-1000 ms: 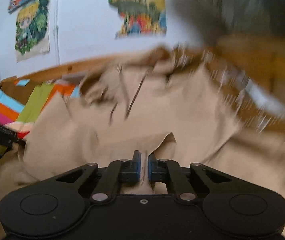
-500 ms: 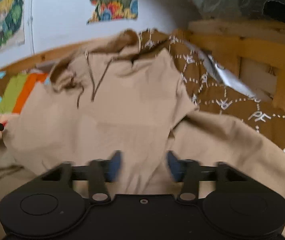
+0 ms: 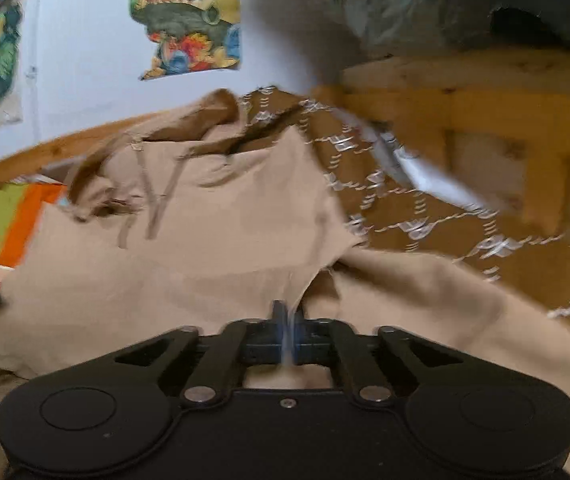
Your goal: Fold large clothes
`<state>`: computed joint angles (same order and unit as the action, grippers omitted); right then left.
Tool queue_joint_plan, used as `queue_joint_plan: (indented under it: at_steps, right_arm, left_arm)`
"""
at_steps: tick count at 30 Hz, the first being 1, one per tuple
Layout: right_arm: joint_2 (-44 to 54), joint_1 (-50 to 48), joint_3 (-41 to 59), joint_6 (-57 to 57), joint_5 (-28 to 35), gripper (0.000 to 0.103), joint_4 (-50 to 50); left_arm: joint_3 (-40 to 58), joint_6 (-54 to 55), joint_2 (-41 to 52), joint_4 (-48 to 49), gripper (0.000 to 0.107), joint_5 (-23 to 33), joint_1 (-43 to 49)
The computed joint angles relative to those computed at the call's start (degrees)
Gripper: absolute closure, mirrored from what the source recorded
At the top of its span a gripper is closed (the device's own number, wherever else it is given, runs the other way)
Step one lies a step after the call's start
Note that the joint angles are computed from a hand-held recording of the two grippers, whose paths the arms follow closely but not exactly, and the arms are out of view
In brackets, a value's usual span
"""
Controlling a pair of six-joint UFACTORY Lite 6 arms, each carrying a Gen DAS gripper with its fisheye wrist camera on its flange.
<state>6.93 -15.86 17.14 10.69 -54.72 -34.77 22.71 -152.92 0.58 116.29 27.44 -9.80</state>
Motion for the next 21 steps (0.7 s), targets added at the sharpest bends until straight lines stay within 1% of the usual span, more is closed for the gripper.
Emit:
queue_joint_plan:
  at_steps: [2, 4, 6, 8, 10, 11, 13, 14, 15, 16, 18, 19, 21]
  right_arm:
    - [3.58, -0.32, 2.96, 1.77, 4.37, 0.103, -1.44]
    - [5.10, -1.58, 2.95, 2.23, 3.99, 0.099, -2.48]
    - [2.73, -1.66, 0.98, 0.51, 2.56, 0.085, -0.97]
    - [-0.18, -1.60, -1.13, -1.10, 0.91, 0.080, 0.04]
    - [-2.93, -2.03, -2.98, -1.81, -0.37, 0.077, -1.31]
    - [-3.58, -2.68, -3.27, -0.88, -1.11, 0.075, -4.17]
    - [-4.33, -3.25, -3.08, 1.50, -1.50, 0.071, -10.09]
    - [-4.68, -2.63, -3.26, 1.12, -1.11, 0.070, -11.30]
    - [-4.85, -1.44, -3.21, 0.00, 0.16, 0.069, -11.95]
    - [-4.82, 0.80, -2.91, -1.85, 2.52, 0.068, -10.81]
    - [-2.39, 5.07, -1.72, -6.36, 6.56, 0.067, -5.72]
    - [-0.14, 5.96, -0.93, -7.95, 7.07, 0.067, -3.60]
    - [2.42, 5.36, -0.07, -8.14, 5.94, 0.068, -3.50]
  left_arm:
    - [-1.85, 3.32, -3.53, -4.20, 0.035, 1.51, -2.20]
    - [-5.47, 3.43, -9.00, -5.06, 0.034, 2.69, -4.64]
    - [-8.96, 3.58, -14.19, -5.50, 0.033, 3.95, -7.43]
    - [-11.03, 3.74, -16.68, -6.73, 0.031, 5.48, -11.12]
    - [-10.47, 4.24, -14.84, -8.31, 0.030, 6.15, -14.05]
    - [-9.17, 5.38, -12.36, -9.65, 0.030, 6.23, -15.05]
    - [-4.46, 10.83, -4.13, -15.39, 0.030, 6.56, -16.96]
    - [-2.22, 13.30, -0.24, -19.02, 0.028, 7.26, -18.18]
    - [-0.99, 13.37, 2.33, -20.39, 0.024, 8.41, -19.15]
    - [-1.03, 11.63, 2.78, -20.55, 0.023, 9.47, -19.94]
    - [-1.11, 9.75, 2.25, -20.89, 0.022, 8.37, -19.26]
    - [-1.37, 9.33, 1.46, -21.05, 0.022, 7.54, -18.65]
    - [-2.04, 10.20, 0.02, -21.02, 0.022, 6.38, -17.31]
